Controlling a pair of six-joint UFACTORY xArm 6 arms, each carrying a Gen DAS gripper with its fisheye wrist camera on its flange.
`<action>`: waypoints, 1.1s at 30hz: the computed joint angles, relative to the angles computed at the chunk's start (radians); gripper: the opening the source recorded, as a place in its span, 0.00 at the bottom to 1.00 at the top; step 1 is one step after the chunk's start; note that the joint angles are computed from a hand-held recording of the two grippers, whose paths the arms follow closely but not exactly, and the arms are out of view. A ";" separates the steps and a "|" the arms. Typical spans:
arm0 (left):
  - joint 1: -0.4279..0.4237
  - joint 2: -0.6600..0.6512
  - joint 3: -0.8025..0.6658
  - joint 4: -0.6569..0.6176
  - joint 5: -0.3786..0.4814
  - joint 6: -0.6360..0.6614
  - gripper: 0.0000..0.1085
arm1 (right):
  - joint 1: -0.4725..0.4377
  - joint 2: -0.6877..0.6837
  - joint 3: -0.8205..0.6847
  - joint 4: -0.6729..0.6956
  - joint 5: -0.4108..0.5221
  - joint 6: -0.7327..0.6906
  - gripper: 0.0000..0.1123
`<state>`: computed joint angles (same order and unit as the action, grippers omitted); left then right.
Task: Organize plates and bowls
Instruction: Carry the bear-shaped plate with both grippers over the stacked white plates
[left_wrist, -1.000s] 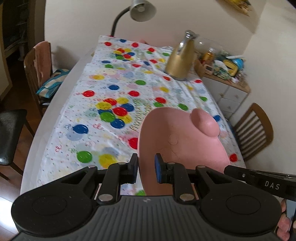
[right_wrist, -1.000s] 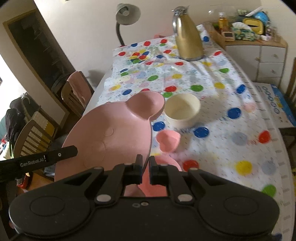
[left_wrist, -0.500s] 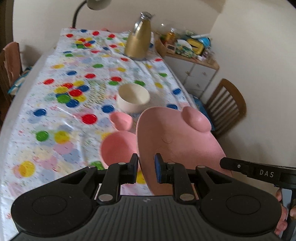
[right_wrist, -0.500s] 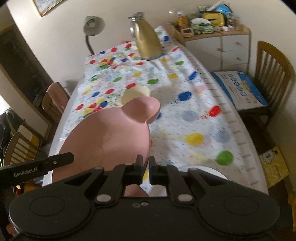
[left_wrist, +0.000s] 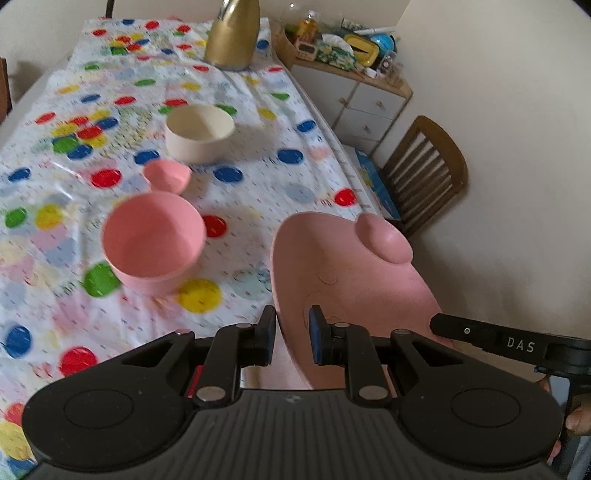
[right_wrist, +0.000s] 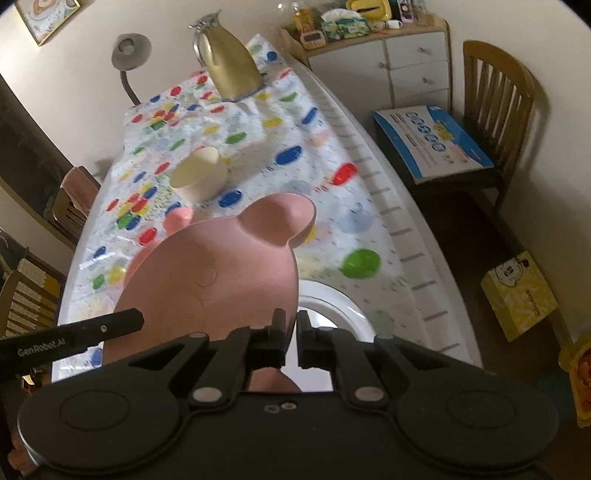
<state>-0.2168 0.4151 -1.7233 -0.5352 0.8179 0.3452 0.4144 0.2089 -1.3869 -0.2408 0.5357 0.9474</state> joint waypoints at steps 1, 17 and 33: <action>-0.006 0.000 0.009 -0.004 0.001 -0.002 0.17 | -0.005 -0.012 0.023 0.012 -0.009 -0.009 0.04; -0.052 -0.022 0.149 -0.013 -0.063 -0.009 0.17 | -0.038 -0.054 0.170 0.113 -0.049 -0.122 0.04; -0.050 0.011 0.152 0.032 -0.040 -0.021 0.17 | -0.036 -0.031 0.172 0.110 -0.052 -0.136 0.04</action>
<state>-0.2673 0.4258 -1.5715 -0.5035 0.7775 0.3238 0.3788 0.1777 -1.2146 -0.1306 0.4834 0.8119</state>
